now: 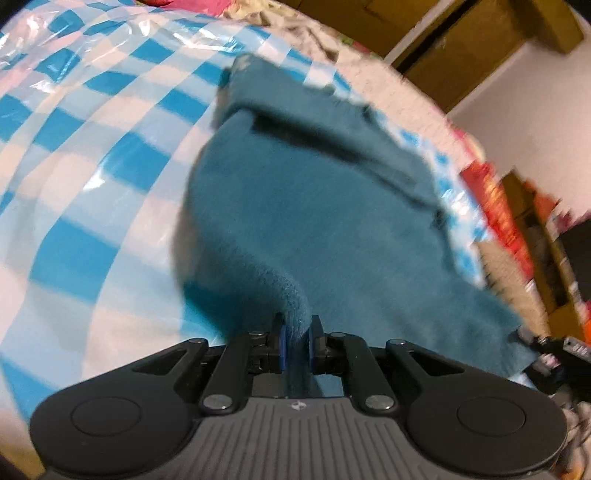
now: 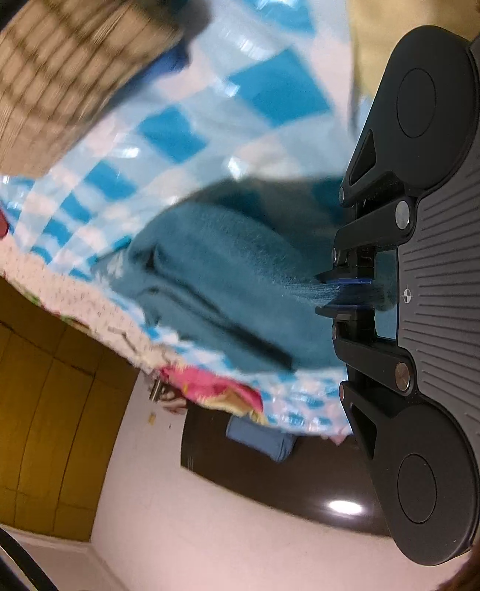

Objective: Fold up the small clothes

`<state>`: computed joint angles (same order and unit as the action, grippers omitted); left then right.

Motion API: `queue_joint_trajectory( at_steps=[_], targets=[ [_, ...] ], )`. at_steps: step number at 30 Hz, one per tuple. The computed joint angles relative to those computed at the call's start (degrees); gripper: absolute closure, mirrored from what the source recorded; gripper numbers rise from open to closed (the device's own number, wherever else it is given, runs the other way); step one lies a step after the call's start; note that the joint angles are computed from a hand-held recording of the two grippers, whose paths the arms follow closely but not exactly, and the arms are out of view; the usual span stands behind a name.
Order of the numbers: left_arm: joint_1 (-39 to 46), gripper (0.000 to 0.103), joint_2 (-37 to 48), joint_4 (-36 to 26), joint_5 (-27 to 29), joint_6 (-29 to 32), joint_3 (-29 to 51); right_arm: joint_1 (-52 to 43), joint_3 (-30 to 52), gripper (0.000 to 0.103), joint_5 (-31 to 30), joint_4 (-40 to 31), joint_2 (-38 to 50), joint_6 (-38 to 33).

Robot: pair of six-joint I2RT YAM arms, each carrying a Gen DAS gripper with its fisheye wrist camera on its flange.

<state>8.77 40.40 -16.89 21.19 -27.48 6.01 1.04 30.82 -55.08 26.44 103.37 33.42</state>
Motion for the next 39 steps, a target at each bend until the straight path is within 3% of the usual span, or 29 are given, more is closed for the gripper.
queue_joint_trajectory(
  at_steps=[4,7,9,13,16,19,22,26,29,30,31,33,36,39],
  targets=[
    [8.39,0.082,12.47,13.57,8.69,0.59,3.12,3.70,6.26,0.093,0.63,8.69,3.73,10.86],
    [10.41,0.082,24.21,22.33,9.58,0.97,9.03,6.77,15.19,0.093,3.69,10.99,8.66,15.73],
    [11.33,0.082,32.54,26.89,9.45,1.37,14.74,8.99,23.85,0.093,7.13,8.81,12.90,16.39],
    [12.61,0.082,48.05,32.72,7.68,2.29,26.79,12.28,45.93,0.093,13.52,1.53,24.86,18.32],
    [12.81,0.081,60.16,35.31,4.56,1.98,36.66,14.51,63.47,0.093,21.93,-6.38,35.25,17.59],
    [11.67,0.075,71.01,34.77,-0.15,1.65,45.59,16.27,80.71,0.089,29.45,-16.42,46.18,16.15],
    [10.90,0.074,77.51,33.56,-1.57,-0.26,50.95,17.01,93.20,0.084,30.55,-25.32,54.08,16.64],
    [11.97,0.072,76.30,35.84,0.90,-0.19,49.30,17.19,84.50,0.076,31.16,-18.99,50.08,11.14],
    [13.06,0.069,74.34,35.66,2.15,-0.54,47.87,17.42,79.72,0.074,32.89,-18.70,46.47,5.32],
    [13.45,0.062,73.70,35.99,2.22,-1.21,47.27,17.44,78.37,0.071,33.36,-18.66,45.32,3.72],
    [13.49,0.047,72.98,36.70,0.64,-2.11,46.52,17.52,76.67,0.068,34.00,-18.45,43.97,2.05],
    [13.89,0.035,71.70,38.37,-2.67,-3.94,45.23,17.69,74.56,0.064,35.19,-18.15,42.23,-0.75],
    [15.32,0.035,70.24,39.79,-3.03,-6.10,43.45,18.18,72.40,0.064,37.55,-17.60,40.49,-3.66],
    [14.20,0.035,66.68,39.42,-5.99,-2.08,39.79,18.40,69.45,0.064,39.28,-17.04,38.83,-6.62]
  ],
)
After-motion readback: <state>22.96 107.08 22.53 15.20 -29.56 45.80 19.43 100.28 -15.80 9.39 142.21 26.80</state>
